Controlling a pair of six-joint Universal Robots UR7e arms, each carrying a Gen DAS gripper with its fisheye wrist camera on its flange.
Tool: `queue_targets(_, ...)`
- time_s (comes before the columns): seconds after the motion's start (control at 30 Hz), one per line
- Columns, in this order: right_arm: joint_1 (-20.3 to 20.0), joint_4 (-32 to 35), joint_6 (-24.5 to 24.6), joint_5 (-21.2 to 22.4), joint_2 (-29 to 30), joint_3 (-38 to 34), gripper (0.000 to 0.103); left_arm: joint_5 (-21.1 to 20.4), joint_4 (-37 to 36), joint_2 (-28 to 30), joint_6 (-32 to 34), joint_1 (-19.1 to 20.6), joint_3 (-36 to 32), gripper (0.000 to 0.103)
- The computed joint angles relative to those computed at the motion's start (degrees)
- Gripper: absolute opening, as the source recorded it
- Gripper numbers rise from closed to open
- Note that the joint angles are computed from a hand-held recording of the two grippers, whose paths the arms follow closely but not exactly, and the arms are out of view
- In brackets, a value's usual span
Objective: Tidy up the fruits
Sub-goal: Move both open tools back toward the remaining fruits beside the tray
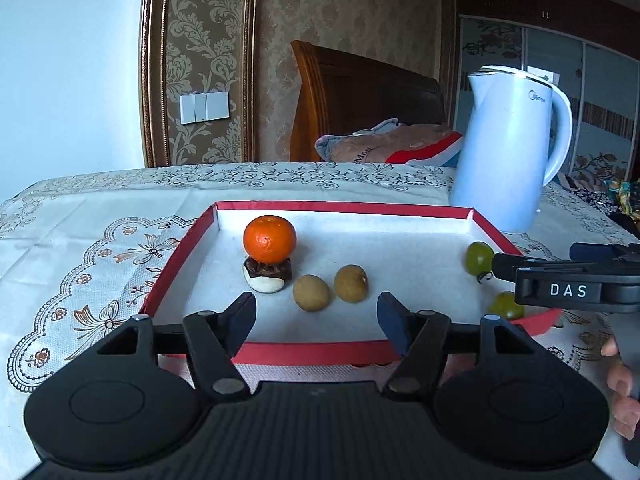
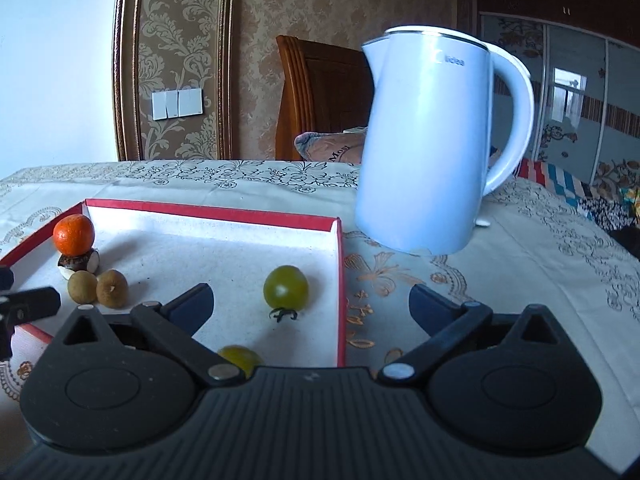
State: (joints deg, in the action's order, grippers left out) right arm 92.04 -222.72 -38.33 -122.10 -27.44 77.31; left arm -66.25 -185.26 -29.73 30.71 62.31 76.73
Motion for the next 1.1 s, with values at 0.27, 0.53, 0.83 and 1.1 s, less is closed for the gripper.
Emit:
queue_targets(0.27,-0.6,-5.0,3.2,0.2,-2.3,4.6,0.103,-8.3,2.6,-5.9,2.0,0.3,9.0,0.067)
queue_targets(0.53,-0.9,-4.0,5.5,-1.0,-2.7,5.0,0.103,-6.9,1.2,-5.4,12.6,-1.2,12.5,0.067)
queue_targets(0.83,-0.9,-5.5,5.0,1.8,-3.7,8.0,0.103,1.9,-9.2,-2.2,12.3,-1.4,9.4,0.077)
queue_targets(1.1,-1.6,-6.9,7.5,6.9,-6.7,14.6,0.103,4.7,-7.4,-2.5,6.3,-0.8,6.7,0.076)
